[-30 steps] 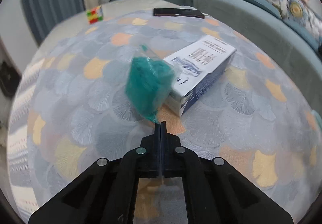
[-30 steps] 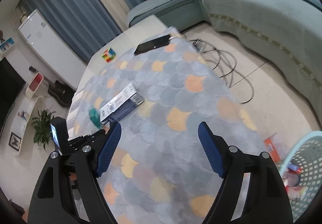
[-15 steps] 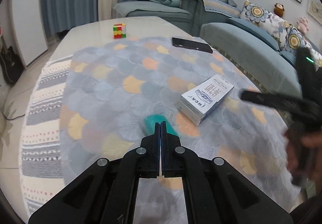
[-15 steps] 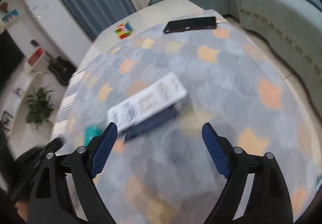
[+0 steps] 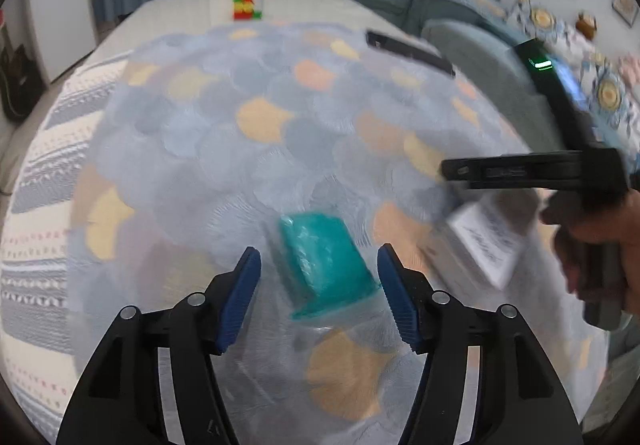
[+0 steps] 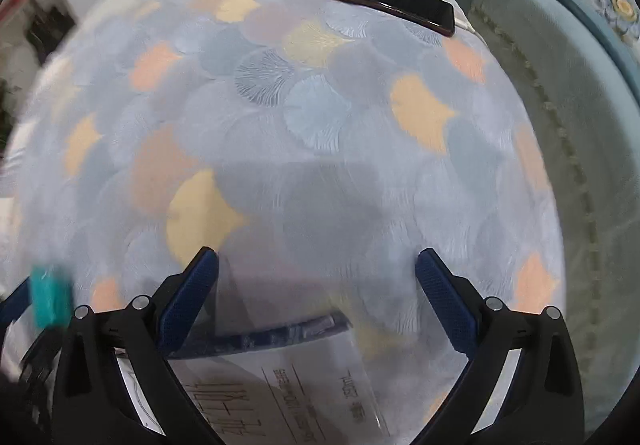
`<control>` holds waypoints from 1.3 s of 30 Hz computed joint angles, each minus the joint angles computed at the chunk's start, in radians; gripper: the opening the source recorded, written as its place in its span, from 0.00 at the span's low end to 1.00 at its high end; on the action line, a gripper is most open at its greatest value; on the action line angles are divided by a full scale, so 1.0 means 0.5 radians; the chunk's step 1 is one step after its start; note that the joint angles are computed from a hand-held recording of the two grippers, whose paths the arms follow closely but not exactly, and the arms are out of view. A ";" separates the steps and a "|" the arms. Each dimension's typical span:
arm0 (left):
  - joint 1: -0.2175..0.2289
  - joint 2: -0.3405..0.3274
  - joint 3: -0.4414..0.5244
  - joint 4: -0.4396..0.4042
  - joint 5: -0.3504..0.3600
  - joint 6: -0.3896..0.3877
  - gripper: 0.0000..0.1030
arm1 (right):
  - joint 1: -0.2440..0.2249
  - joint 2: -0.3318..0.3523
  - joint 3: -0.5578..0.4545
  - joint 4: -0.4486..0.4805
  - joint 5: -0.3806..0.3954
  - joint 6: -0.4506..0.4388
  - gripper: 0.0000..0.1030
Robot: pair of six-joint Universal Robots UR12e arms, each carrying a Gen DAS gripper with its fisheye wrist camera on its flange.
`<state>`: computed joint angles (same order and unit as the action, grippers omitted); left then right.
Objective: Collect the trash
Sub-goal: 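Grasp the teal wrapped packet with the left gripper, then grasp the white milk carton with the right gripper while the left holds the teal packet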
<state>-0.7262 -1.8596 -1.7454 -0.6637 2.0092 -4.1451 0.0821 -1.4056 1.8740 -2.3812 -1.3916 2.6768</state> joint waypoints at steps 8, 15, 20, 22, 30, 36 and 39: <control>-0.061 -0.092 0.169 -0.360 0.143 0.167 0.44 | -0.290 -0.239 0.233 0.104 0.384 -0.141 0.92; -0.141 -0.096 0.189 -0.400 0.409 0.152 0.39 | -0.624 -0.552 0.659 -0.948 1.103 0.170 0.92; -0.216 -0.079 0.210 -0.350 0.615 0.136 0.39 | -0.623 -0.704 0.845 -0.888 1.014 0.000 0.92; -0.239 -0.071 0.235 -0.379 0.679 0.114 0.40 | -0.623 -0.757 0.889 -0.769 0.986 0.029 0.92; -0.266 0.011 0.230 -0.521 0.857 -0.021 0.41 | -0.454 -0.817 0.892 -0.503 0.753 0.386 0.92; -0.214 0.140 0.093 -0.564 0.825 -0.288 0.41 | -0.270 -0.633 0.771 -0.500 0.330 0.997 0.92; -0.191 0.192 0.031 -0.576 0.795 -0.400 0.41 | -0.159 -0.584 0.732 -0.586 0.130 1.067 0.92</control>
